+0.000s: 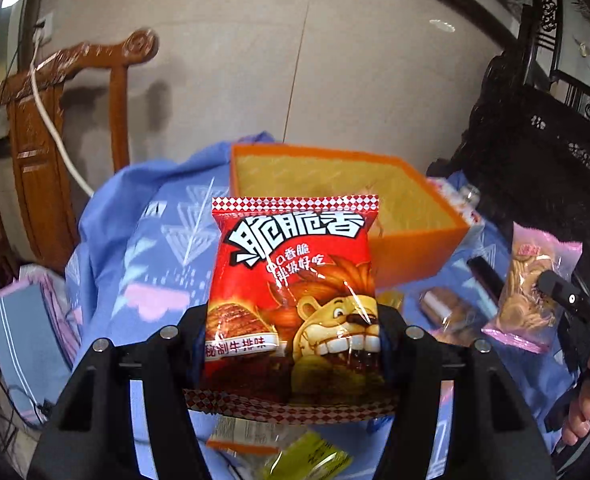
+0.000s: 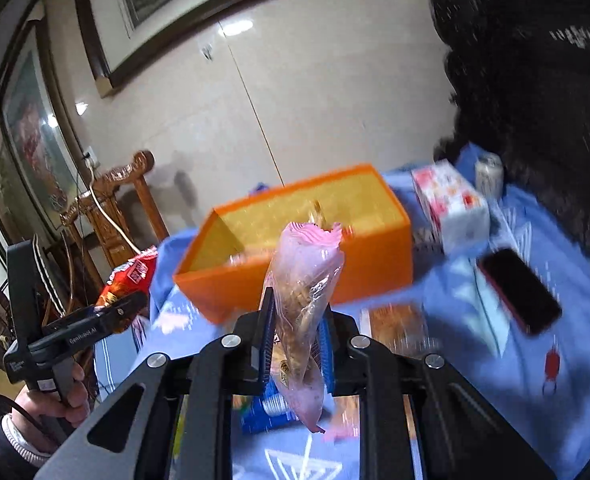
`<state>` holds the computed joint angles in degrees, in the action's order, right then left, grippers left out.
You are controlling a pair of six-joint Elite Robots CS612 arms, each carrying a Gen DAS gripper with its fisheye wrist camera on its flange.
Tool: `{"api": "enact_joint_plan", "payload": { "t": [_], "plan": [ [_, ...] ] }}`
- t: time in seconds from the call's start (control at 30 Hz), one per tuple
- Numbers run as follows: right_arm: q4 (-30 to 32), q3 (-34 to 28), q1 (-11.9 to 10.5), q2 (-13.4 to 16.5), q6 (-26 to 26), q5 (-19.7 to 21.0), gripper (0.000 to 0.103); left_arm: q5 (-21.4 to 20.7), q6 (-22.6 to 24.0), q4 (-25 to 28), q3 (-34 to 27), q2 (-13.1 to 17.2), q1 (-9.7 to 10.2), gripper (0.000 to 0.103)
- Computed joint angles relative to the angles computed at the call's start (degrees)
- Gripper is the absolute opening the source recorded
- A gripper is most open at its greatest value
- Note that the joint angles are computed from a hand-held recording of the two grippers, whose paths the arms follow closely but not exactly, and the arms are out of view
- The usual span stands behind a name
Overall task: Organize snacks
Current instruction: 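Lift both packs over the orange box and release them inside, then grasp a small barcode snack pack with the left gripper while the right gripper grasps a pink rice cracker bag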
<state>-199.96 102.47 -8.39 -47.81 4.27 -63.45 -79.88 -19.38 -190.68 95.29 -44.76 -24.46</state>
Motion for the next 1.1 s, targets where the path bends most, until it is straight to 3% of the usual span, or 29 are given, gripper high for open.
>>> {"api": "enact_joint_plan", "payload": {
  "t": [0.4,0.43,0.47,0.5,0.53,0.6,0.73,0.87,1.1],
  "plan": [
    [2.05,-15.32,1.87,4.24,-0.78,-0.49,0.02,2.14,4.91,5.55,-14.24,3.54,0.4,0.061],
    [3.4,-17.31,2.11,4.97,-0.68,-0.65,0.022,1.87,4.69,6.81,-16.26,4.26,0.59,0.069],
    [5.21,-18.58,2.27,5.3,-0.7,-0.65,0.026,2.16,4.42,7.6,-17.44,4.66,0.64,0.079],
    [7.4,-19.82,2.35,5.56,-0.83,-0.7,0.061,4.84,3.66,9.53,-18.85,4.98,0.35,0.099],
    [8.52,-20.27,2.54,5.47,-0.71,-2.03,0.079,8.48,2.83,10.82,-19.38,4.92,-0.12,0.099],
    [5.22,-18.97,2.31,4.92,0.47,-3.06,0.08,8.68,3.46,9.9,-18.18,4.01,-0.27,0.099],
    [0.52,-13.68,1.21,3.06,-0.55,-3.13,0.096,6.08,4.67,4.59,-12.73,1.79,-0.22,0.099],
    [2.01,-9.06,0.08,1.67,-1.71,-1.78,0.098,4.33,1.97,2.82,-7.67,0.03,-0.14,0.099],
    [5.27,-1.3,-0.89,1.11,-3.33,-6.01,0.098,2.12,-2.05,-0.7,0.1,-0.79,-0.83,0.099]
  ]
}}
